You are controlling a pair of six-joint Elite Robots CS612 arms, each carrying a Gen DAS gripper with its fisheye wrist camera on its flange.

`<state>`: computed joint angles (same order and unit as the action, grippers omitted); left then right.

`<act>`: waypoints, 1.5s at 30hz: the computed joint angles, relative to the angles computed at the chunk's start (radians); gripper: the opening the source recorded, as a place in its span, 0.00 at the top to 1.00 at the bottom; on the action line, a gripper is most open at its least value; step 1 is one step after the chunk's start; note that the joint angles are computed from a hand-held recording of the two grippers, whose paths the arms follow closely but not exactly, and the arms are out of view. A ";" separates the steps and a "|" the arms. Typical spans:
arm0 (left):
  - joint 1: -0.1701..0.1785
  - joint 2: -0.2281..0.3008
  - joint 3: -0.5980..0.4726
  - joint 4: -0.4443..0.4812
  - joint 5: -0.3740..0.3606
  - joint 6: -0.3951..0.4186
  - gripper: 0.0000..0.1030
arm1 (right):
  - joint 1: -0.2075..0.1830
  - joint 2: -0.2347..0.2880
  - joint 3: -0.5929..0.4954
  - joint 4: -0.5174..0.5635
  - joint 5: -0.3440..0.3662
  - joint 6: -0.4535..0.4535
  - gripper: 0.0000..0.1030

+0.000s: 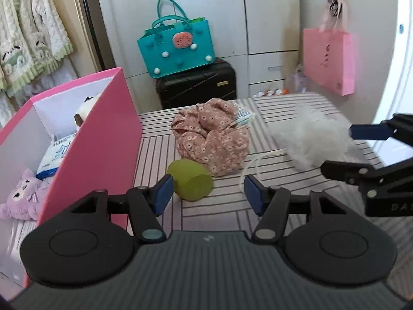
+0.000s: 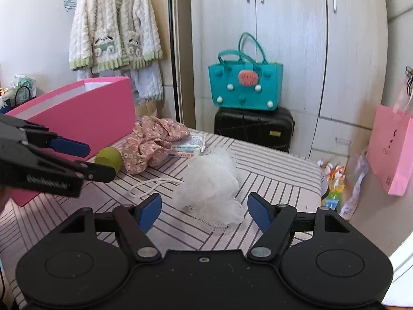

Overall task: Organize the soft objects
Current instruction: 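Close the left gripper on the green ball while the right grips the white bath puff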

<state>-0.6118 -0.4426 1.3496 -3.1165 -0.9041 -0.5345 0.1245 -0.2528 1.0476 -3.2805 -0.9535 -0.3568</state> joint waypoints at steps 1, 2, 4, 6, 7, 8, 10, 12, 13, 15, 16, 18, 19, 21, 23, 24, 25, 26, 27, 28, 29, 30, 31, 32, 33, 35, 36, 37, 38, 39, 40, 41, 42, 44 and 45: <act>0.001 0.004 -0.008 0.016 0.005 -0.008 0.44 | 0.003 0.003 -0.010 0.017 -0.006 -0.005 0.25; 0.003 0.007 -0.017 0.035 0.008 -0.022 0.44 | 0.005 0.004 -0.017 0.028 -0.014 -0.010 0.25; 0.008 0.016 -0.035 0.053 0.016 -0.038 0.45 | 0.013 0.006 -0.027 0.053 -0.036 -0.020 0.24; 0.005 0.027 -0.051 0.066 0.064 -0.043 0.47 | 0.022 0.008 -0.040 0.085 -0.067 -0.020 0.24; 0.004 0.030 -0.055 0.065 0.082 -0.046 0.51 | 0.026 0.011 -0.050 0.102 -0.077 -0.015 0.24; 0.004 0.032 -0.056 0.064 0.094 -0.065 0.56 | 0.029 0.014 -0.061 0.124 -0.086 -0.008 0.24; 0.008 0.029 -0.050 0.055 0.081 -0.107 0.56 | 0.032 0.019 -0.081 0.158 -0.085 0.022 0.24; 0.012 0.027 -0.044 0.023 0.064 -0.123 0.56 | 0.030 0.023 -0.095 0.175 -0.057 0.083 0.22; 0.014 0.029 -0.047 0.027 0.060 -0.122 0.56 | 0.032 0.025 -0.102 0.186 -0.058 0.101 0.20; 0.016 0.033 -0.059 0.055 0.066 -0.114 0.56 | 0.039 0.026 -0.108 0.200 -0.091 0.129 0.20; 0.016 0.035 -0.063 0.071 0.071 -0.109 0.56 | 0.042 0.028 -0.109 0.204 -0.107 0.141 0.20; 0.016 0.032 -0.065 0.104 0.074 -0.125 0.56 | 0.042 0.031 -0.109 0.197 -0.112 0.149 0.20; 0.018 0.029 -0.065 0.117 0.069 -0.137 0.56 | 0.041 0.033 -0.108 0.186 -0.105 0.145 0.20; 0.020 0.021 -0.064 0.164 0.057 -0.166 0.56 | 0.038 0.030 -0.095 0.171 -0.084 0.129 0.20; 0.022 0.018 -0.062 0.169 0.047 -0.176 0.56 | 0.035 0.028 -0.085 0.145 -0.069 0.126 0.23; 0.022 0.020 -0.062 0.168 0.051 -0.177 0.56 | 0.035 0.028 -0.080 0.127 -0.067 0.126 0.35; 0.023 0.021 -0.066 0.180 0.052 -0.185 0.56 | 0.035 0.026 -0.076 0.117 -0.073 0.130 0.49; 0.025 0.020 -0.069 0.198 0.041 -0.199 0.58 | 0.036 0.026 -0.074 0.109 -0.081 0.138 0.53; 0.030 0.020 -0.069 0.206 0.021 -0.212 0.61 | 0.036 0.025 -0.070 0.098 -0.088 0.151 0.60; 0.034 0.018 -0.068 0.211 0.000 -0.228 0.62 | 0.035 0.024 -0.066 0.087 -0.092 0.163 0.65; 0.034 0.019 -0.065 0.203 -0.001 -0.235 0.62 | 0.035 0.022 -0.060 0.076 -0.096 0.176 0.67; 0.032 0.018 -0.063 0.201 0.004 -0.235 0.63 | 0.034 0.020 -0.054 0.065 -0.099 0.188 0.69; 0.031 0.018 -0.062 0.205 0.008 -0.230 0.63 | 0.034 0.018 -0.048 0.058 -0.096 0.197 0.71; 0.029 0.017 -0.061 0.207 0.011 -0.227 0.63 | 0.033 0.015 -0.041 0.055 -0.090 0.202 0.71; 0.029 0.016 -0.058 0.203 0.009 -0.224 0.63 | 0.032 0.011 -0.032 0.050 -0.087 0.205 0.72; 0.028 0.013 -0.048 0.175 -0.012 -0.207 0.64 | 0.033 0.004 -0.012 0.033 -0.091 0.208 0.73; 0.027 0.011 -0.042 0.162 -0.019 -0.202 0.64 | 0.034 -0.001 -0.002 0.024 -0.091 0.211 0.74; 0.024 0.009 -0.035 0.147 -0.024 -0.193 0.64 | 0.034 -0.005 0.006 0.019 -0.090 0.213 0.74; 0.022 0.006 -0.027 0.130 -0.027 -0.183 0.64 | 0.034 -0.010 0.017 0.013 -0.087 0.214 0.74; 0.019 0.003 -0.020 0.115 -0.029 -0.176 0.64 | 0.035 -0.014 0.028 0.007 -0.084 0.214 0.74; 0.018 -0.001 -0.010 0.097 -0.037 -0.168 0.64 | 0.035 -0.018 0.035 0.003 -0.084 0.214 0.74; 0.017 -0.005 -0.002 0.080 -0.050 -0.164 0.64 | 0.036 -0.023 0.048 -0.004 -0.084 0.215 0.74; 0.018 -0.009 0.009 0.057 -0.072 -0.162 0.64 | 0.036 -0.024 0.049 -0.003 -0.084 0.216 0.74; 0.022 -0.020 0.030 0.020 -0.119 -0.166 0.64 | 0.034 -0.031 0.067 -0.013 -0.070 0.225 0.74; 0.024 -0.028 0.041 0.016 -0.144 -0.177 0.64 | 0.030 -0.034 0.075 -0.020 -0.037 0.232 0.74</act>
<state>-0.5882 -0.4707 1.3905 -3.1010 -1.0476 -0.7110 0.1548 -0.2871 1.1230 -3.3003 -0.9908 -0.1252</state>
